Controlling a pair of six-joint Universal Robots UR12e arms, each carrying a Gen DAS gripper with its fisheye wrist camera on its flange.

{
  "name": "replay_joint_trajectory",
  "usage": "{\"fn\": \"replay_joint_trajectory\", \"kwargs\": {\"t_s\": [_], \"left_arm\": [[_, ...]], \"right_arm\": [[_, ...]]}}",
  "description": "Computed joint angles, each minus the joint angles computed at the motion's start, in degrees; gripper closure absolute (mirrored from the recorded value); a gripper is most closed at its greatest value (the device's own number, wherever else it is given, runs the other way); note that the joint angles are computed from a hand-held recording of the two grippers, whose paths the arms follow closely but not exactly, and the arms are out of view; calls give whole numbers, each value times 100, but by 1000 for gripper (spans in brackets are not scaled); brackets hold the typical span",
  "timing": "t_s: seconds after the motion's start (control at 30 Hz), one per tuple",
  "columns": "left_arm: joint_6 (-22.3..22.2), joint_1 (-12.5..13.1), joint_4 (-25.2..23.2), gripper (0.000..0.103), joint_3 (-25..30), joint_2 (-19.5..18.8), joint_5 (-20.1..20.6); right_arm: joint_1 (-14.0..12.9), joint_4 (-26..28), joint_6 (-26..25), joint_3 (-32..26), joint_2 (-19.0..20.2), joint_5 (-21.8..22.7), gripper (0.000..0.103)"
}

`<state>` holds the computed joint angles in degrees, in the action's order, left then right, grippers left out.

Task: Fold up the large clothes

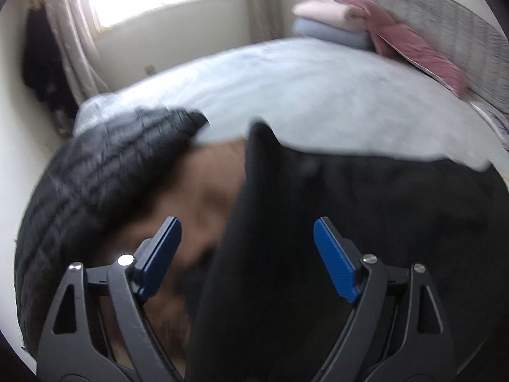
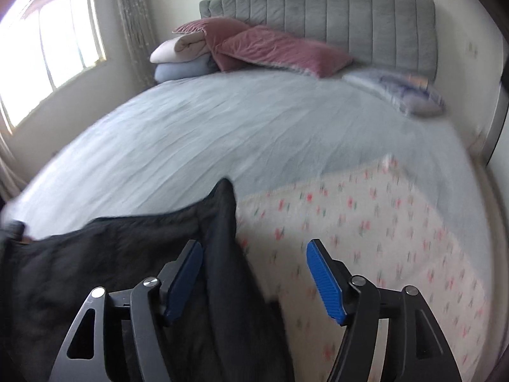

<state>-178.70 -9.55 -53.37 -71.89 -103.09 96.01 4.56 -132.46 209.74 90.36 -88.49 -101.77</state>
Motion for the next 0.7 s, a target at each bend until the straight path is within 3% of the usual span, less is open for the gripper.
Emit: {"fn": "replay_joint_trajectory", "kwargs": {"t_s": [0.23, 0.37, 0.53, 0.7], "left_arm": [[-224, 543, -857, 14, -743, 804, -1512], [-585, 948, -1017, 14, -1263, 1219, -2199], [-769, 1212, -1255, 14, -1697, 1516, -2638], [-1208, 1502, -1162, 14, -2172, 1660, -3836]], "right_arm": [[-158, 295, 324, 631, -808, 1300, 23], [-282, 393, 476, 1051, -1211, 1951, 23], [-415, 512, 678, 1543, -1631, 2355, 22], [-661, 182, 1010, 2121, -1950, 3072, 22]]}}
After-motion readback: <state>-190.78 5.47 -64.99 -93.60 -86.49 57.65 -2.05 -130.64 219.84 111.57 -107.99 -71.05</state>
